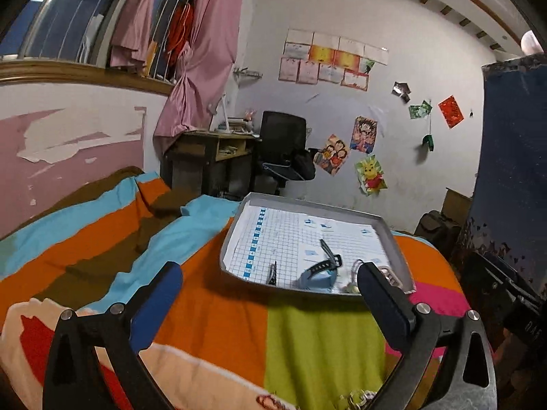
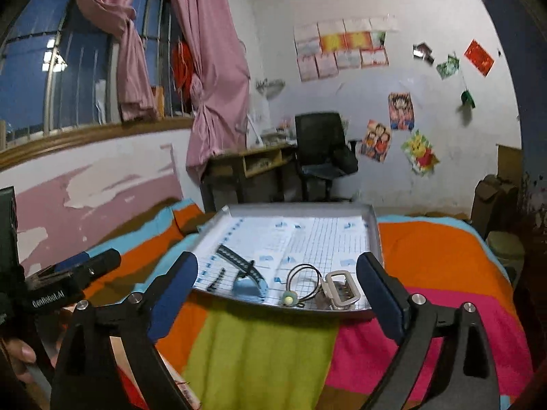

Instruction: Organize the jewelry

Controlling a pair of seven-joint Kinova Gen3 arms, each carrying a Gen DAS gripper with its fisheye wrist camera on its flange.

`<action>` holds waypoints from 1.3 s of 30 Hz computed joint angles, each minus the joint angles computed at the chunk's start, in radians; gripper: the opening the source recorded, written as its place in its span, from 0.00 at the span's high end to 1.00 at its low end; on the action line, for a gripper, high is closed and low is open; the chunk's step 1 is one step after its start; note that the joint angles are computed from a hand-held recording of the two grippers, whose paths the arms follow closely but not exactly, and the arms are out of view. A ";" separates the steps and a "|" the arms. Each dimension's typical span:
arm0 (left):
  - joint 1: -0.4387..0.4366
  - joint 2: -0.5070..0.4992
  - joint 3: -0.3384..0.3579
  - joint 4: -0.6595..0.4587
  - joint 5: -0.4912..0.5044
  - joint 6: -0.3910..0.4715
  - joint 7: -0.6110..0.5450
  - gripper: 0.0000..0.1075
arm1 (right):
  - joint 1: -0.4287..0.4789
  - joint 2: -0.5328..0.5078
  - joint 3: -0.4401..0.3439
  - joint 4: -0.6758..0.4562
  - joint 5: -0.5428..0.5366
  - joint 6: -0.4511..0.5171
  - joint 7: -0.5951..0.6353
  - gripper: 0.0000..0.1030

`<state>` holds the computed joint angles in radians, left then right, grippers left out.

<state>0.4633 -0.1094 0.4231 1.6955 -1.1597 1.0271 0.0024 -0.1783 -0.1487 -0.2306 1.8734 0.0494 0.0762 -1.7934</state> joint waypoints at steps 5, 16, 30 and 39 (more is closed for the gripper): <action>0.025 -0.052 0.083 0.035 -0.011 0.104 0.048 0.04 | 0.085 -0.134 -0.078 0.091 0.004 -0.009 -0.026 0.11; -0.017 -0.166 0.287 0.090 0.073 0.282 0.055 0.04 | -0.014 -0.394 0.003 0.252 -0.069 0.082 -0.024 0.02; -0.160 -0.316 0.480 0.132 0.259 0.295 0.082 0.04 | 0.068 -0.613 -0.060 0.334 -0.112 0.279 -0.108 0.01; -0.326 -0.423 0.599 0.104 0.372 0.304 0.008 0.04 | 0.124 -0.720 -0.110 0.339 -0.105 0.382 -0.144 0.01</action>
<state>0.1376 -0.5329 1.0222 1.7992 -0.7874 1.3307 0.0107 -0.0539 -0.8685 -0.3403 2.2125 -0.0552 0.4583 -1.9375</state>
